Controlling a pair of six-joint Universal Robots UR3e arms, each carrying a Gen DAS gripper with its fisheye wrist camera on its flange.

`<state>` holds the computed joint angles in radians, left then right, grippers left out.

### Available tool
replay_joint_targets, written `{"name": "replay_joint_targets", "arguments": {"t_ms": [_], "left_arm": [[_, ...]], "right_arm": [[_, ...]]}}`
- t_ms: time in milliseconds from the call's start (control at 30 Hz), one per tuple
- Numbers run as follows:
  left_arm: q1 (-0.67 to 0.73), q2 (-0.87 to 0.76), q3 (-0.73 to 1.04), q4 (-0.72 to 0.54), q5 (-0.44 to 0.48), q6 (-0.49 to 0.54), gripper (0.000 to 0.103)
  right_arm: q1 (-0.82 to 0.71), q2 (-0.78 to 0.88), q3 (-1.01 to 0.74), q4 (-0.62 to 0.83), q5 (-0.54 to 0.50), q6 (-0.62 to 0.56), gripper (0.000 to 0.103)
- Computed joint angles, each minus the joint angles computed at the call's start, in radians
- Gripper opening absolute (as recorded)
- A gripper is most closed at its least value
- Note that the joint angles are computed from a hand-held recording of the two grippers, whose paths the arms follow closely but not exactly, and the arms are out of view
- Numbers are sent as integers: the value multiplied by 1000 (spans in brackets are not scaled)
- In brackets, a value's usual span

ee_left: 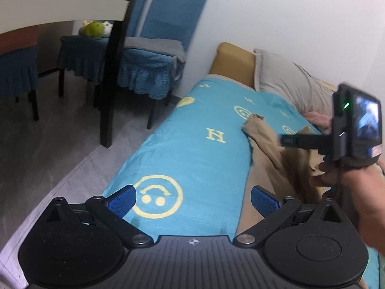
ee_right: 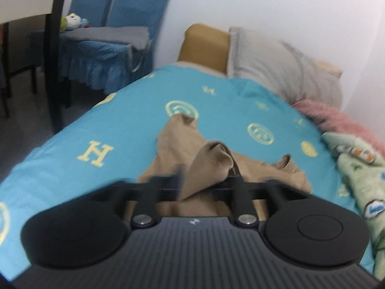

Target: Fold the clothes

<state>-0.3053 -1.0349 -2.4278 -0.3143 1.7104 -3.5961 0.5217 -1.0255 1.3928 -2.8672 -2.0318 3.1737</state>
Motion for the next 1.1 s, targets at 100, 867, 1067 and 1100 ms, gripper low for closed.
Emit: {"name": "replay_joint_targets", "arguments": {"t_ms": [100,867,1067,1100], "left_arm": [[-24,-27,3,30,4,14,103],[-521,-709,441,299,401,294,101],[-396,-1016,889,133,292,292,95],[-391,-1082,992,93,296,316,95]], "right_arm": [[5,-138,133,-23,38,43,91],[498,-1017,639,741,-532,1146,91],[174,-1346,886,601,-252,1067,91],[83,-1429,921,610,-174,1046,91]]}}
